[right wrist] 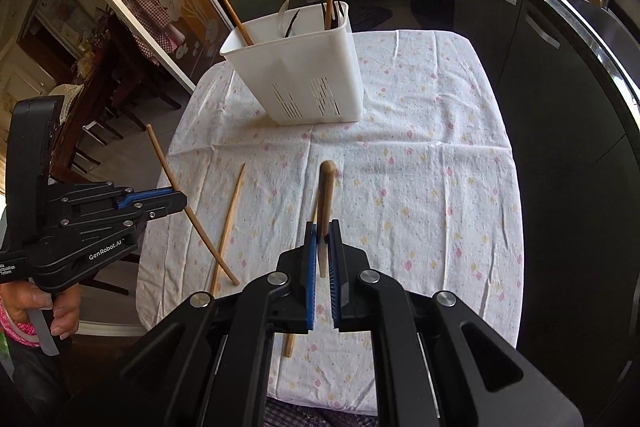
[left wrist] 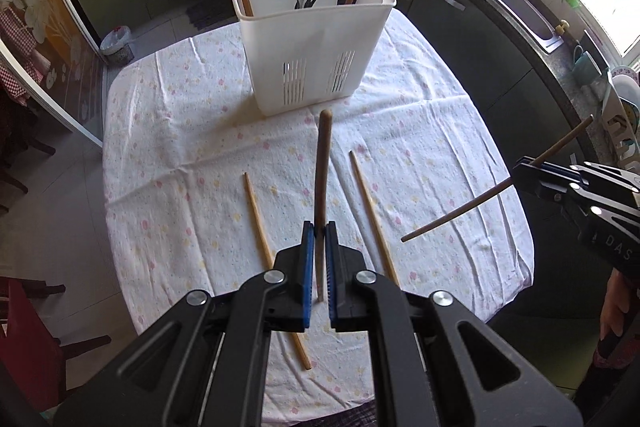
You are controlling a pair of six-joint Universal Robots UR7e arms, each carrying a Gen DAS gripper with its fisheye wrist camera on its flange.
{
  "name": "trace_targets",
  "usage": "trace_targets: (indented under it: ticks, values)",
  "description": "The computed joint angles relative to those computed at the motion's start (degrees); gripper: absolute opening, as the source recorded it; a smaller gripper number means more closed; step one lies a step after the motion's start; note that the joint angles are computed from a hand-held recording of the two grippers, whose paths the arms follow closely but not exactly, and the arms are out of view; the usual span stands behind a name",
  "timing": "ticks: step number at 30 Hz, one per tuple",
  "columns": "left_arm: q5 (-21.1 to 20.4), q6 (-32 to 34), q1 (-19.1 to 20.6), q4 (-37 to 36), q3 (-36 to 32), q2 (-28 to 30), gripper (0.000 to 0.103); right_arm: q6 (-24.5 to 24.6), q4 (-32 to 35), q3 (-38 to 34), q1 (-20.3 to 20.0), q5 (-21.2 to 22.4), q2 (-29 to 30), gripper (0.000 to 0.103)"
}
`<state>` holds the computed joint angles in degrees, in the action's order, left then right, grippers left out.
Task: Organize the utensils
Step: 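Lift the chopstick to the holder with the left tool while the right tool carries its chopstick, then drop the chopsticks into the holder and open both tools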
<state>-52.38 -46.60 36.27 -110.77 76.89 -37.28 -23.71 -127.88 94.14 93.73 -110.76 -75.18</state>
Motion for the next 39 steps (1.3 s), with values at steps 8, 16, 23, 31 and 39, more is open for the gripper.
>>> trace_targets:
  ticks: [8, 16, 23, 31, 39]
  values:
    - [4.10, 2.89, -1.23, -3.21, -2.91, -1.03, 0.006, 0.26, -0.37, -3.42, 2.12, 0.06, 1.17, 0.006]
    - [9.78, 6.60, -2.30, -3.62, -12.05, 0.62, 0.006, 2.39, 1.83, -11.12, 4.29, 0.94, 3.89, 0.007]
    - [15.12, 8.72, -2.17, -3.75, -19.26, 3.44, 0.006, 3.82, 0.76, -20.12, 7.27, 3.00, 7.99, 0.007]
    - [18.26, 8.90, 0.12, -3.47, -23.91, 6.78, 0.006, 4.18, -3.75, -29.28, 9.42, 1.00, 15.84, 0.007]
    - [15.29, 7.36, 3.78, -0.97, -25.01, 8.80, 0.006, 5.48, -1.85, -34.43, 7.44, -1.77, 23.55, 0.007]
